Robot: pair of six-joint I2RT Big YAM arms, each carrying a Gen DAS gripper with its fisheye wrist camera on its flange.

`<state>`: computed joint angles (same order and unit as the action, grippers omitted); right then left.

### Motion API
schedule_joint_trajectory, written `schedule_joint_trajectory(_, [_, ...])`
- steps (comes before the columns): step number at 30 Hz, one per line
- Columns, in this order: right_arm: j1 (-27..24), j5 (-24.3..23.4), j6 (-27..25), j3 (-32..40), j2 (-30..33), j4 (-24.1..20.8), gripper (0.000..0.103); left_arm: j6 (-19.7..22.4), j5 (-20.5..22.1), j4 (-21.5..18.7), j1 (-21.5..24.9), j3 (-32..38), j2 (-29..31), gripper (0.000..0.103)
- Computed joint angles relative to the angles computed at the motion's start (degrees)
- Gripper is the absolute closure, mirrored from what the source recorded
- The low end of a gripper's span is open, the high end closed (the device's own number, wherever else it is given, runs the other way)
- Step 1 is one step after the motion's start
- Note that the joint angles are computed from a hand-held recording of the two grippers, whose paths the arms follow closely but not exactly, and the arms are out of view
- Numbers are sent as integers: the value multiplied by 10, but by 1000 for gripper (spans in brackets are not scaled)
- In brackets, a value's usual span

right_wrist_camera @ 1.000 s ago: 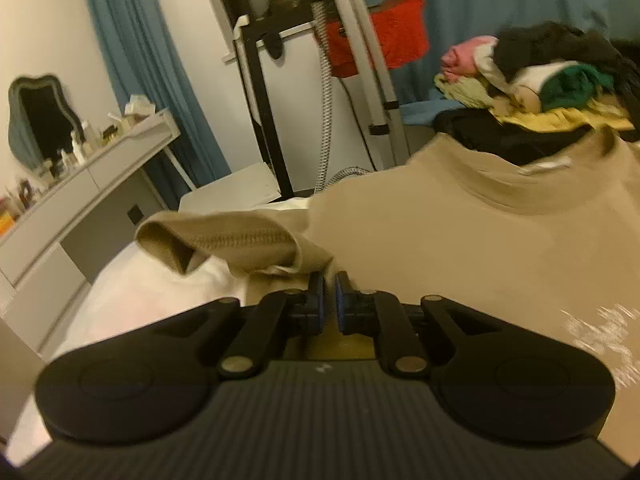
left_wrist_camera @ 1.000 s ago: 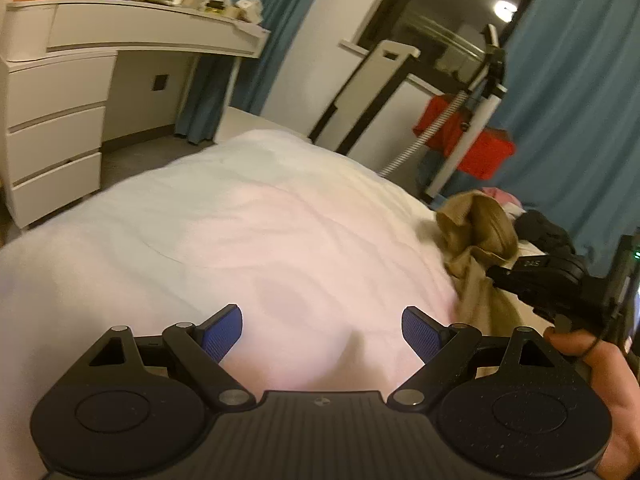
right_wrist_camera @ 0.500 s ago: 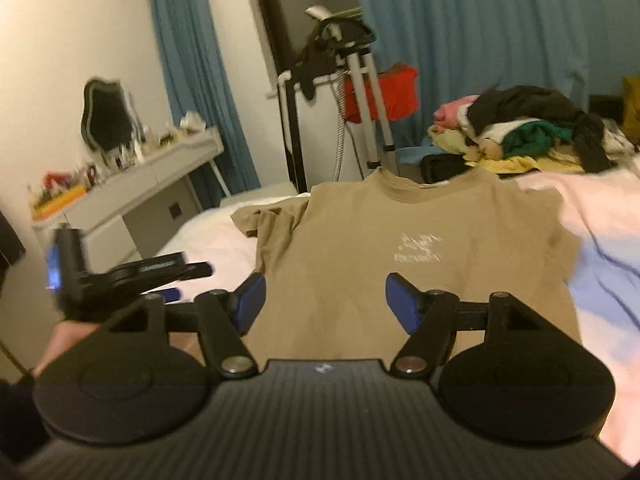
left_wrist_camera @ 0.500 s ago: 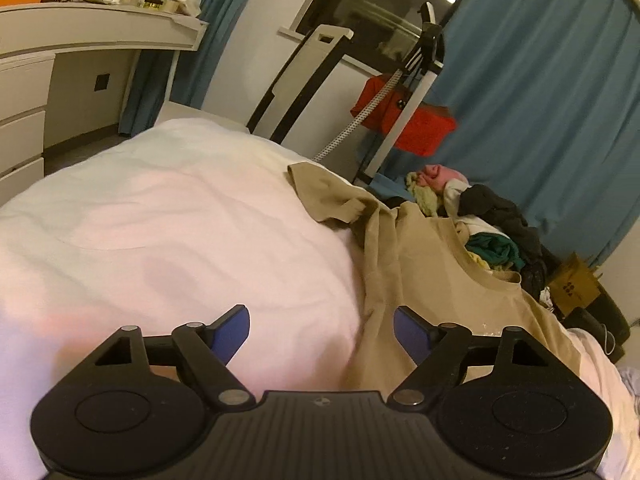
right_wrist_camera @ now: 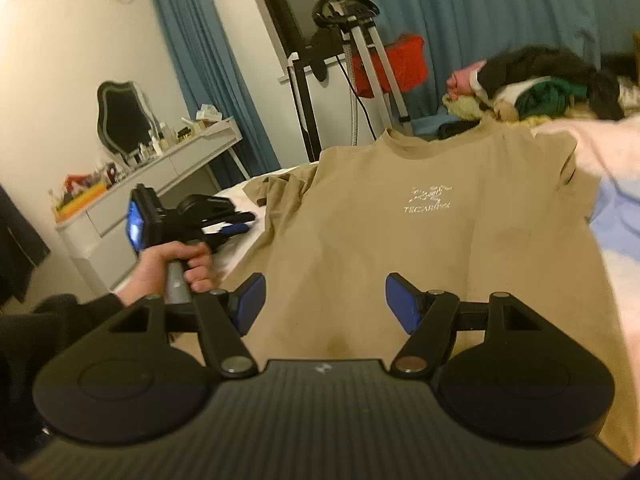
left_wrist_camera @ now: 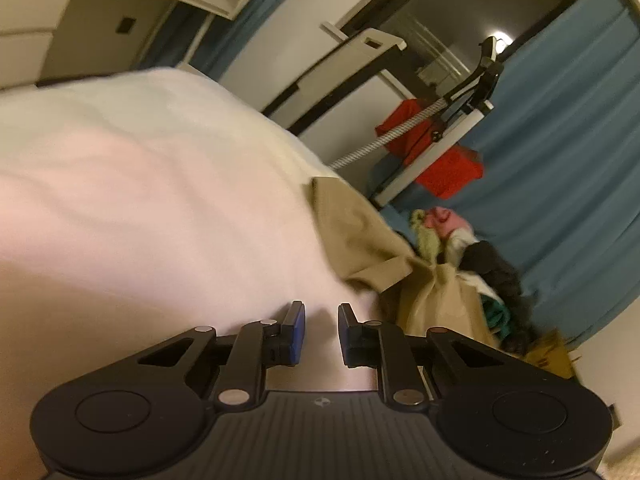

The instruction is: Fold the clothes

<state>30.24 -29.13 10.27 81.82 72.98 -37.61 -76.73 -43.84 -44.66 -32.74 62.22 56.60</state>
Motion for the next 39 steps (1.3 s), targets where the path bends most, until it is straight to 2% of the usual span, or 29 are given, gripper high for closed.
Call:
schedule_joint_trajectory(2, [-2, -10, 18, 7, 11, 5, 34, 40, 30, 46, 20, -2, 8, 70])
schedule_joint_trajectory(4, [-4, -14, 30, 13, 20, 7, 34, 69, 56, 66, 35, 7, 23, 57])
schedule_joint_trajectory(7, [-7, -20, 45, 19, 33, 1, 33, 85, 81, 71, 52, 28, 49, 49])
schedule_joint_trajectory(9, [-9, -25, 53, 21, 40, -6, 33, 84, 92, 64, 60, 43, 67, 49])
schedule_joint_trajectory(10, [-8, -25, 55, 21, 42, -8, 33, 83, 97, 61, 64, 51, 76, 53])
schedule_joint_trajectory(12, [-8, -23, 56, 20, 42, -11, 33, 82, 103, 39, 67, 71, 95, 57])
schedule_joint_trajectory(14, [-8, -21, 55, 17, 38, -13, 33, 86, 112, 18, 72, 88, 107, 75])
schedule_joint_trajectory(16, [-9, -21, 52, 14, 33, -10, 33, 73, 127, -4, 75, 98, 108, 100])
schedule_joint_trajectory(18, [-9, -17, 47, 14, 33, -6, 33, 57, 127, -45, 73, 113, 109, 102])
schedule_joint_trajectory(23, [-10, -12, 43, 13, 28, -2, 33, 48, 112, -126, 60, 144, 82, 102])
schedule_joint_trajectory(27, [-12, -14, 45, 12, 22, 3, 33, 45, 93, -226, 53, 190, 54, 102])
schedule_joint_trajectory(30, [-13, -15, 41, 9, 17, 5, 33, 24, 105, -292, 55, 214, 33, 102])
schedule_joint_trajectory(32, [-13, -14, 36, 7, 14, 2, 33, 10, 105, -320, 51, 213, 17, 102])
schedule_joint_trajectory(34, [-13, -13, 33, 10, 15, 0, 33, 0, 119, -343, 52, 202, 3, 103])
schedule_joint_trajectory(36, [-11, -11, 32, 12, 16, -1, 33, -29, 128, -385, 45, 183, -6, 103])
schedule_joint_trajectory(38, [-10, -9, 31, 13, 18, -2, 33, -57, 125, -373, 35, 145, -32, 103])
schedule_joint_trajectory(39, [-9, -8, 31, 13, 18, -3, 33, -71, 120, -354, 30, 121, -51, 103])
